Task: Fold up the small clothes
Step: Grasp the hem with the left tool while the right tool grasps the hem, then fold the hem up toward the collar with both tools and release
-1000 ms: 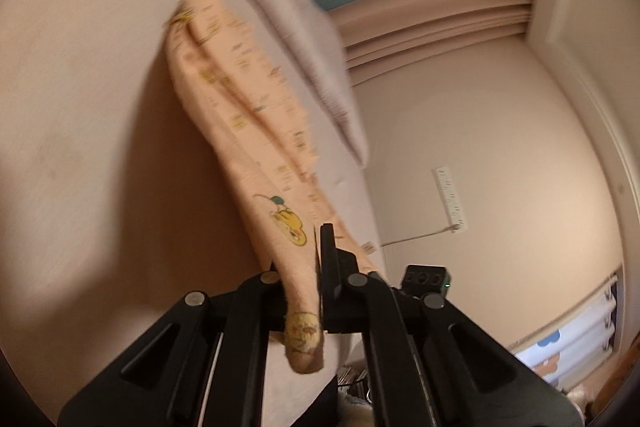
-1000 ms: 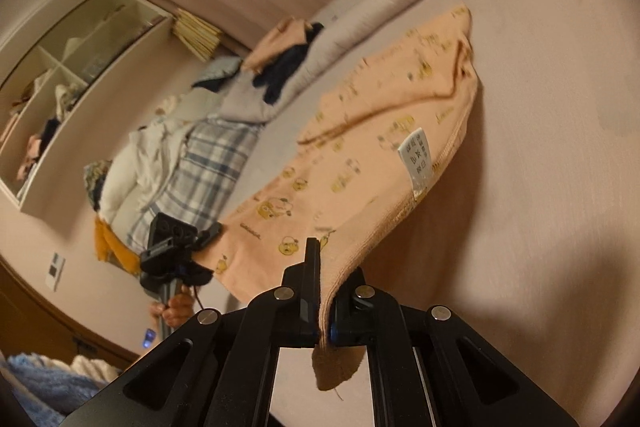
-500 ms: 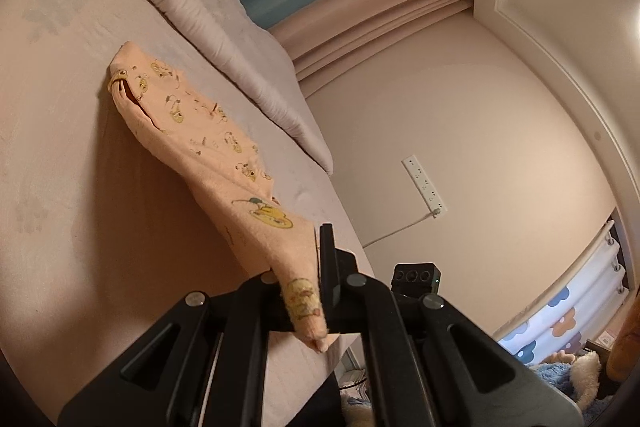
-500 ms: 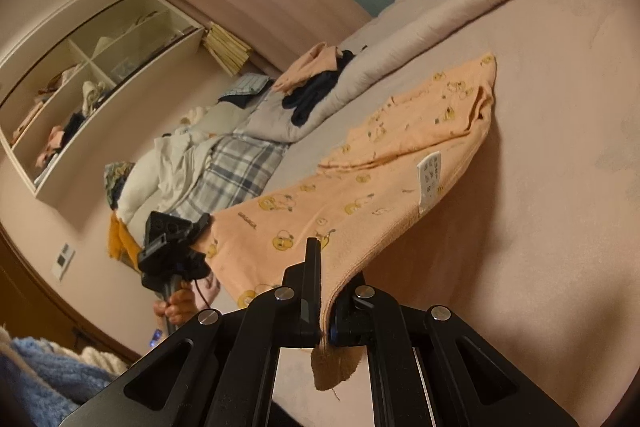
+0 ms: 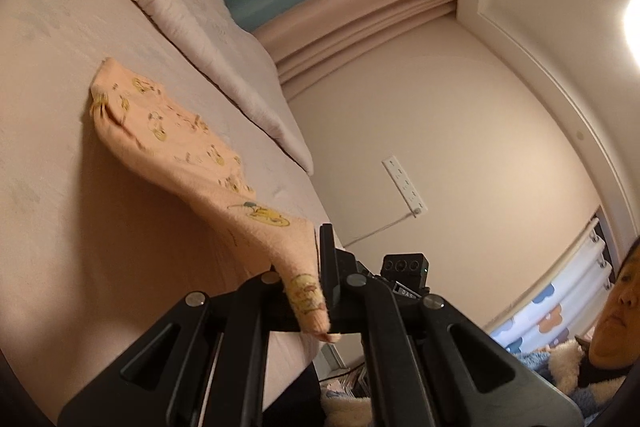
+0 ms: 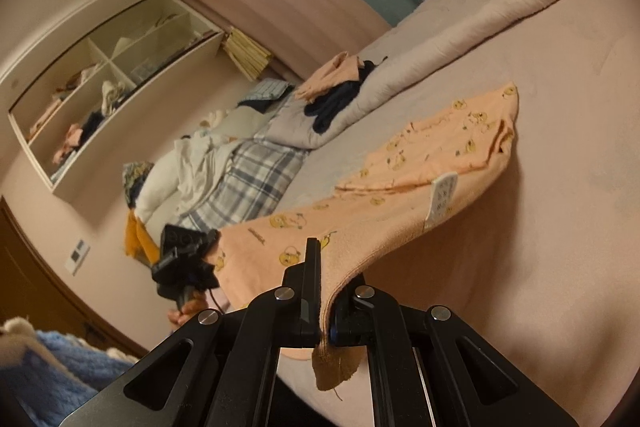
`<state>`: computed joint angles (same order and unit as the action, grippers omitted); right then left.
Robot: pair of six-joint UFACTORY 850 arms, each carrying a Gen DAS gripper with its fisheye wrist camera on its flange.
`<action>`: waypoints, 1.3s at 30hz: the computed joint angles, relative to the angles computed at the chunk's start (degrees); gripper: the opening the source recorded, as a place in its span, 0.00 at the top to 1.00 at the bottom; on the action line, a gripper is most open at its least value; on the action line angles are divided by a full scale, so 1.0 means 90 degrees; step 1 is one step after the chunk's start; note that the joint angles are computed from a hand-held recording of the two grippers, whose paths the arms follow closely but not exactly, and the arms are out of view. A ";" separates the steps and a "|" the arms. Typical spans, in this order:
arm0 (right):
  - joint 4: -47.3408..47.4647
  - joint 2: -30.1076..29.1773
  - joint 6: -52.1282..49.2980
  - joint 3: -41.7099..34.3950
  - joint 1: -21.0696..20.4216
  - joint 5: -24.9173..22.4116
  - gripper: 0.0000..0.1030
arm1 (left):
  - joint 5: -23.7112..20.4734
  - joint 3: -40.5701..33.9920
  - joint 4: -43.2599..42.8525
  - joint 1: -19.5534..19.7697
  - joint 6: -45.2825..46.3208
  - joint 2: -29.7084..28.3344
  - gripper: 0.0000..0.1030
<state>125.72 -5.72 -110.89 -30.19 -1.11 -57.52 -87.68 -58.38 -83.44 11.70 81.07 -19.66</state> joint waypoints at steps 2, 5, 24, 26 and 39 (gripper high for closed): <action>-0.0083 -0.0181 0.0131 -0.0231 -0.0025 0.0160 0.95 | 0.0120 -0.0110 -0.0026 -0.0039 -0.0101 -0.0067 0.99; -0.0211 -0.0388 0.0299 -0.0470 -0.0140 0.0200 0.95 | 0.0393 -0.0383 -0.0014 -0.0213 -0.0285 -0.0210 0.99; -0.0658 -0.2313 0.1635 -0.3157 -0.0486 0.1286 0.95 | 0.1731 -0.3550 -0.0174 -0.0926 -0.2342 -0.2478 0.99; -0.0948 -0.2641 0.2129 -0.3596 -0.0508 0.1452 0.95 | 0.2002 -0.4077 -0.0065 -0.1016 -0.2867 -0.2870 0.99; -0.3375 -0.3787 0.5856 -0.5047 -0.0474 0.2856 0.84 | 0.2559 -0.7216 0.2440 -0.1509 -0.6457 -0.4833 0.77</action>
